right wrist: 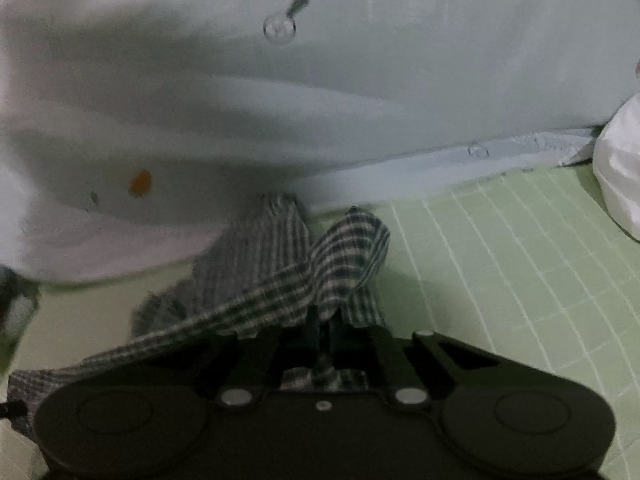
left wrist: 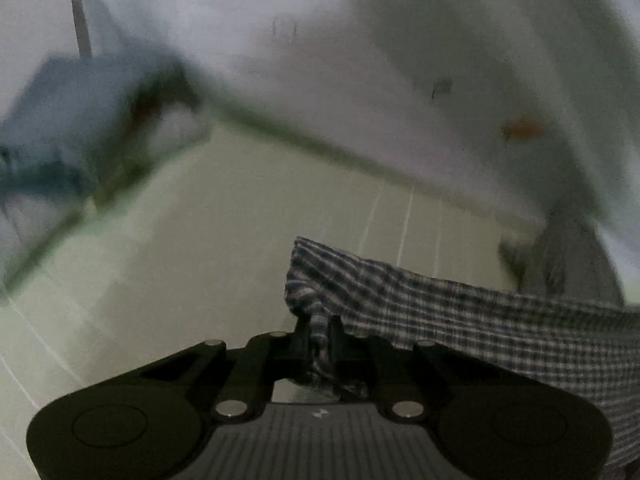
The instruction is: Fold clothes
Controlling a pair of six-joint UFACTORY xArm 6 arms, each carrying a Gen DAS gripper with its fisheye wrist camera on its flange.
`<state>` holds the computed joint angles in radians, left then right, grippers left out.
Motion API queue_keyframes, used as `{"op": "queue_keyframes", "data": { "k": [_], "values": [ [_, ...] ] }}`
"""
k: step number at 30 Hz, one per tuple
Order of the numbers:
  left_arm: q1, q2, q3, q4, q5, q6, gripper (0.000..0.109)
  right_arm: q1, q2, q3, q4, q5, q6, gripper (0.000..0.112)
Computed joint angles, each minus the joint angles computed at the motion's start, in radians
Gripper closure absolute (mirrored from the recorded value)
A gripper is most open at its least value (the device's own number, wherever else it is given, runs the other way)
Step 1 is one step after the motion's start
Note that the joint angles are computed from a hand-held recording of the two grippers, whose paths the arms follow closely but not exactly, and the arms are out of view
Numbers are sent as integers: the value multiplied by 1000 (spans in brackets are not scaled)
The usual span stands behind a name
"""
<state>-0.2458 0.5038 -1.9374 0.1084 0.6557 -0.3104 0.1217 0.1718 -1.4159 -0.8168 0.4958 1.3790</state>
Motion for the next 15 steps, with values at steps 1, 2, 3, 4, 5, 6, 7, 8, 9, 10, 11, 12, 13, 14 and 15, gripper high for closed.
{"op": "queue_keyframes", "data": {
  "k": [1,2,3,4,5,6,7,8,9,10,11,12,13,14,15],
  "values": [
    [0,-5,-18,8,-19,-2,99,-4,-9,5,-22,-16,29,108],
    [0,-10,-38,13,-40,-1,99,-8,-17,9,-47,-31,63,108],
    [0,-13,-62,17,-61,2,99,-12,-24,10,-73,-46,100,108],
    [-1,-15,-86,23,-82,6,99,-15,-27,9,-93,-59,129,108],
    [-3,-14,-112,29,-102,14,99,-18,-28,6,-112,-71,157,108],
    [-4,-10,-139,33,-114,18,99,-21,-29,3,-131,-83,185,108],
    [-5,-3,-173,32,-118,21,99,-23,-27,-1,-145,-95,206,108],
    [-5,6,-204,28,-117,20,99,-25,-21,-9,-153,-104,216,109],
    [-5,14,-232,24,-114,18,99,-27,-14,-19,-159,-112,223,109],
    [-6,28,-271,16,-104,17,99,-29,-6,-29,-160,-119,226,109],
    [-6,41,-305,5,-98,18,99,-32,2,-39,-159,-126,228,109],
    [-7,50,-331,-2,-100,22,99,-35,11,-49,-158,-133,229,109],
    [-9,58,-349,-2,-107,26,99,-38,19,-59,-157,-140,231,109],
    [-12,72,-372,5,-107,28,99,-40,33,-69,-144,-144,218,109],
    [-13,100,-410,14,-90,26,99,-42,48,-80,-126,-146,200,109]
  ]
}}
